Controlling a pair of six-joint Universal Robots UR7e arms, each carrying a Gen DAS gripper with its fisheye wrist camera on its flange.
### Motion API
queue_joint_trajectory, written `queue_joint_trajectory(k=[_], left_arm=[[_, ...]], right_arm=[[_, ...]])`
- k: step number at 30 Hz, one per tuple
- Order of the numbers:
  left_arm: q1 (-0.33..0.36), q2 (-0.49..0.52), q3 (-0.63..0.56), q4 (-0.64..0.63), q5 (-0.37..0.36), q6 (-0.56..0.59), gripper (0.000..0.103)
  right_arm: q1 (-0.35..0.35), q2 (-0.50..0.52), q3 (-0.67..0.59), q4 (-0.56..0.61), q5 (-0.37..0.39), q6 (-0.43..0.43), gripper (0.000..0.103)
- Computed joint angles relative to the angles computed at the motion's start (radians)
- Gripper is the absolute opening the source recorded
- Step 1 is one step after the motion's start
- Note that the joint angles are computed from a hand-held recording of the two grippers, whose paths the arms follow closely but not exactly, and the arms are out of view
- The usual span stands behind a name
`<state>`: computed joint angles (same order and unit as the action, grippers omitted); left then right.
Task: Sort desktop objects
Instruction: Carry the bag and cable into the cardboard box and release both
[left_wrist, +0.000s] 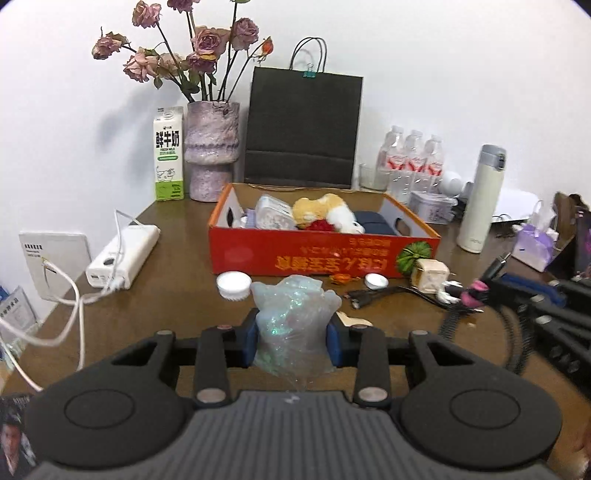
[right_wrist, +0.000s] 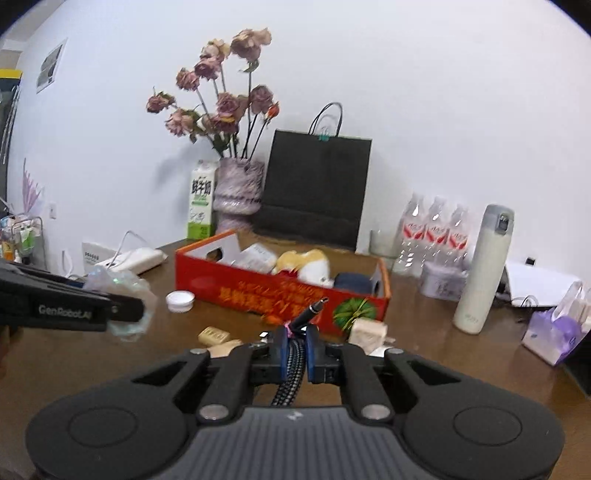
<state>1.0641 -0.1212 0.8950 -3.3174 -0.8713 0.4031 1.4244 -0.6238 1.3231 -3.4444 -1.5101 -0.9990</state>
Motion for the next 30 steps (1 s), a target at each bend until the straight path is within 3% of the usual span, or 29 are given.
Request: queue_joint_trajectory(k=[1,5,7,9,10,13,14,16,20,21,22,23,24,26,28,30], left_arm=[[0.001,0.008,-0.035,0.021,0.0,0.006,0.036],[0.005,0.06,-0.236,0.132,-0.031,0.054,0.036],[0.005,0.133,-0.407,0.196,-0.013,0.069,0.036],[0.01,0.152,-0.456,0.224,-0.025,0.053,0.036],[0.015,0.135,-0.418,0.219,-0.04,0.031,0.037],[0.028,0.092,-0.287,0.213,-0.068,-0.016,0.037],[0.032,0.088,-0.26,0.227,-0.063,-0.028,0.037],[0.037,0.083,-0.225,0.255,-0.056,-0.054,0.037],[0.044,0.083,-0.198,0.291,-0.045,-0.076,0.037],[0.044,0.084,-0.2,0.293,-0.038,-0.073,0.037],[0.043,0.085,-0.198,0.286,-0.033,-0.07,0.037],[0.041,0.082,-0.187,0.272,-0.029,-0.065,0.037],[0.04,0.075,-0.171,0.258,-0.029,-0.061,0.037],[0.037,0.061,-0.14,0.234,-0.03,-0.063,0.037],[0.032,0.05,-0.118,0.218,-0.028,-0.066,0.037],[0.027,0.039,-0.095,0.191,-0.028,-0.056,0.037]], right_arm=[[-0.001,-0.003,-0.016,0.019,0.018,0.001,0.0],[0.01,0.032,-0.159,0.105,0.065,-0.039,0.0],[0.019,0.056,-0.256,0.2,0.062,-0.013,0.0],[0.022,0.057,-0.331,0.354,0.056,0.031,0.001],[0.018,0.052,-0.355,0.434,0.056,0.045,0.007],[-0.006,0.061,-0.393,0.562,-0.009,0.141,0.051],[-0.016,0.067,-0.393,0.584,-0.039,0.177,0.051],[-0.028,0.074,-0.388,0.623,-0.083,0.245,0.051],[-0.051,0.096,-0.385,0.669,-0.039,0.355,0.051],[-0.047,0.118,-0.406,0.661,-0.058,0.349,0.051],[-0.043,0.139,-0.414,0.625,-0.087,0.337,0.045],[-0.039,0.158,-0.407,0.548,-0.101,0.297,0.031],[-0.033,0.169,-0.4,0.504,-0.122,0.249,0.026],[-0.035,0.163,-0.385,0.512,-0.109,0.24,0.013],[-0.037,0.146,-0.347,0.504,-0.085,0.232,0.012],[-0.031,0.123,-0.284,0.421,-0.074,0.199,0.011]])
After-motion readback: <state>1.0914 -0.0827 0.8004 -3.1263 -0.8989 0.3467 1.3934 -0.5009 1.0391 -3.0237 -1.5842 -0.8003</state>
